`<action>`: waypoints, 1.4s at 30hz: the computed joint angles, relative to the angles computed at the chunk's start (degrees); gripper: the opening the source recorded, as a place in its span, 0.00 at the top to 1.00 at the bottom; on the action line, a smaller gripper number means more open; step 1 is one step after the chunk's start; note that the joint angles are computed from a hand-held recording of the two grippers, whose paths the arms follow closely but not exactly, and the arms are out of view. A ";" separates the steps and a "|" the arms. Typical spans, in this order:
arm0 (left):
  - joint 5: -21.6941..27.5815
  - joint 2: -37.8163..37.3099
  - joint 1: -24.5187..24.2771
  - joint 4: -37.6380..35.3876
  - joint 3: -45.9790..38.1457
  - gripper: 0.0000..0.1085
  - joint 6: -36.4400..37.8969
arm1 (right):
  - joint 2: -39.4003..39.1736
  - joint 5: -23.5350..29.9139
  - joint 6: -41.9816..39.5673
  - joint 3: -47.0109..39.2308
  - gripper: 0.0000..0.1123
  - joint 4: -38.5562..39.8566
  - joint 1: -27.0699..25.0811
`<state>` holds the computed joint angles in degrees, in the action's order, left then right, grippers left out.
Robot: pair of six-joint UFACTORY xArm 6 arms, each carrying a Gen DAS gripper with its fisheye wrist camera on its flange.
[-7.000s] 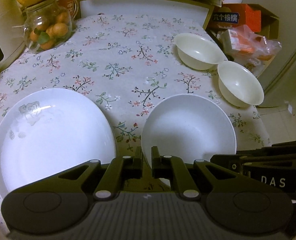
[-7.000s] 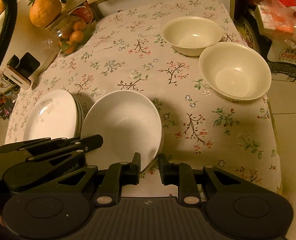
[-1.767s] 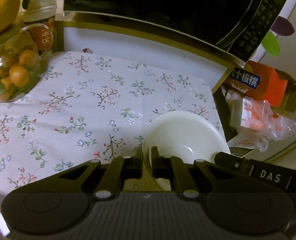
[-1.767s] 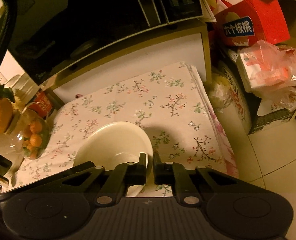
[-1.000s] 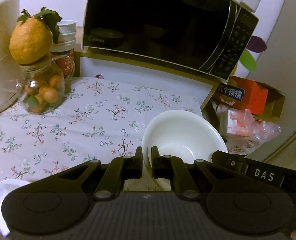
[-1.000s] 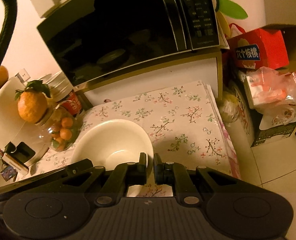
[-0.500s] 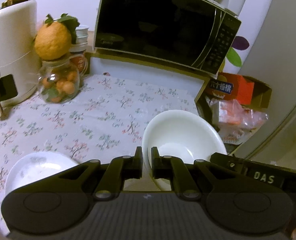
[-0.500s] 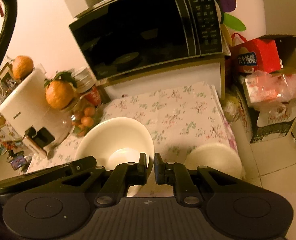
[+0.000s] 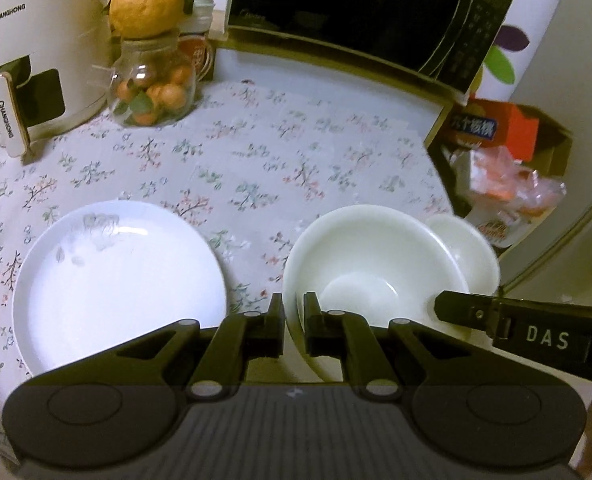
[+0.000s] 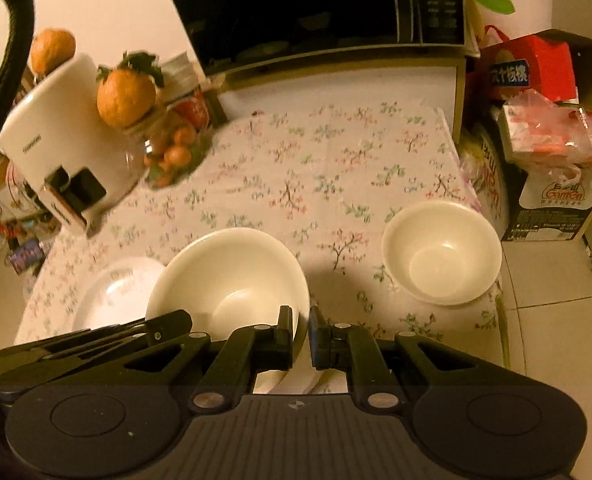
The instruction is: Organize plates and bowls
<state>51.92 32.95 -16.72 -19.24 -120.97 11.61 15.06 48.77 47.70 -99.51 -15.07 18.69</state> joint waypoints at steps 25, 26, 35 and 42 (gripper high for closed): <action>-1.64 1.08 -1.44 5.23 2.10 0.91 2.25 | 4.47 6.22 -3.89 -3.40 0.89 4.23 -0.47; -1.33 1.35 -1.44 5.24 1.73 0.91 2.44 | 4.72 6.45 -3.91 -3.63 0.88 4.27 -0.51; 0.58 3.27 -1.45 4.44 -0.98 0.86 3.77 | 5.60 7.22 -3.97 -4.22 0.85 4.90 -0.59; 1.63 4.47 -0.97 3.18 -3.46 0.79 3.36 | 5.74 7.17 -3.84 -4.39 0.79 5.04 -0.82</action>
<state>53.54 37.42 -17.70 -16.05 -124.43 14.97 20.80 55.93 43.86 -103.90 -10.03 17.88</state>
